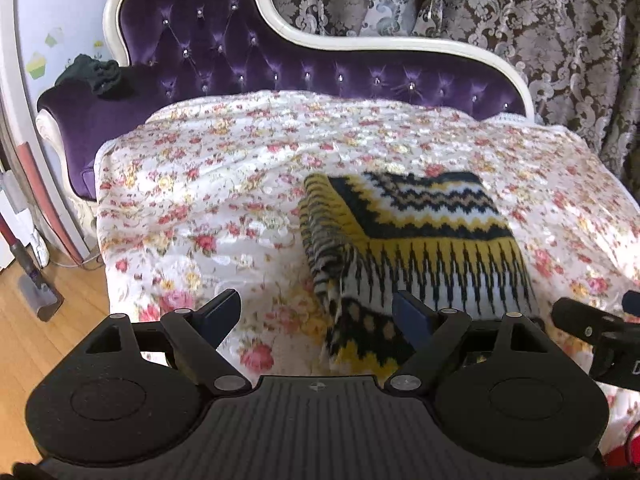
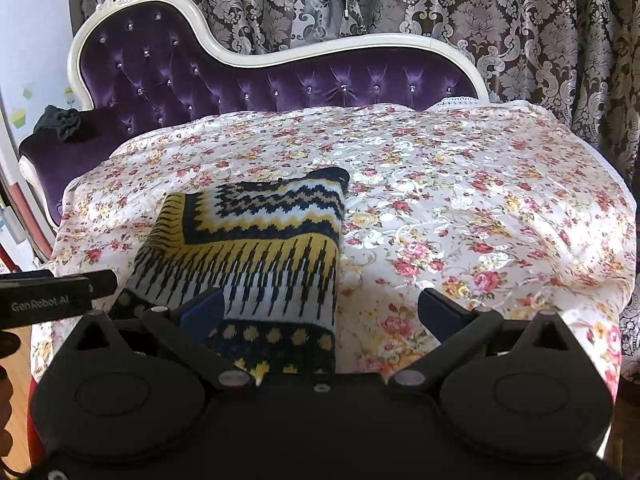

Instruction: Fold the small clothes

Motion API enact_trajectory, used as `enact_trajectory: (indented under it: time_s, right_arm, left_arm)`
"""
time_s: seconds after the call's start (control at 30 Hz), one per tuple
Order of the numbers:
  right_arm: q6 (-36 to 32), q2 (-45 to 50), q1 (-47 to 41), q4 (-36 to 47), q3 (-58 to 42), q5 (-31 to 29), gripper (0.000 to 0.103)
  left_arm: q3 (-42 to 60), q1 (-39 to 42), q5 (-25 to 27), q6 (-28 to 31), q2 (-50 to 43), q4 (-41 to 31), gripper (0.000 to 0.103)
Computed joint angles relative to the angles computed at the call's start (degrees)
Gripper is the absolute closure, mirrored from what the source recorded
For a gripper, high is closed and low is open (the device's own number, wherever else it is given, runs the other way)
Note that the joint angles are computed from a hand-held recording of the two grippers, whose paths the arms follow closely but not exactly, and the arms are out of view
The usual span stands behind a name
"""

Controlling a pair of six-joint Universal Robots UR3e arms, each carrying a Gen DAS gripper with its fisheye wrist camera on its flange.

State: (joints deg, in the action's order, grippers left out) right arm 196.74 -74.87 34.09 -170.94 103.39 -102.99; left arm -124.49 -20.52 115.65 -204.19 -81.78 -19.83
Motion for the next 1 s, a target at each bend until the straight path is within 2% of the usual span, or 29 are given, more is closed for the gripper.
enact_trajectory:
  time_s: [0.57, 1.0]
  right_arm:
    - [1.4, 1.1, -0.2, 3.5, 0.6, 1.0, 0.001]
    - [0.5, 1.8, -0.3, 4.7, -0.9, 1.1, 0.001]
  left_arm:
    - [-2.0, -0.5, 0.2, -2.0, 1.7, -3.5, 0.02]
    - [-0.6, -0.8, 0.0, -1.4, 1.1, -5.0, 0.02]
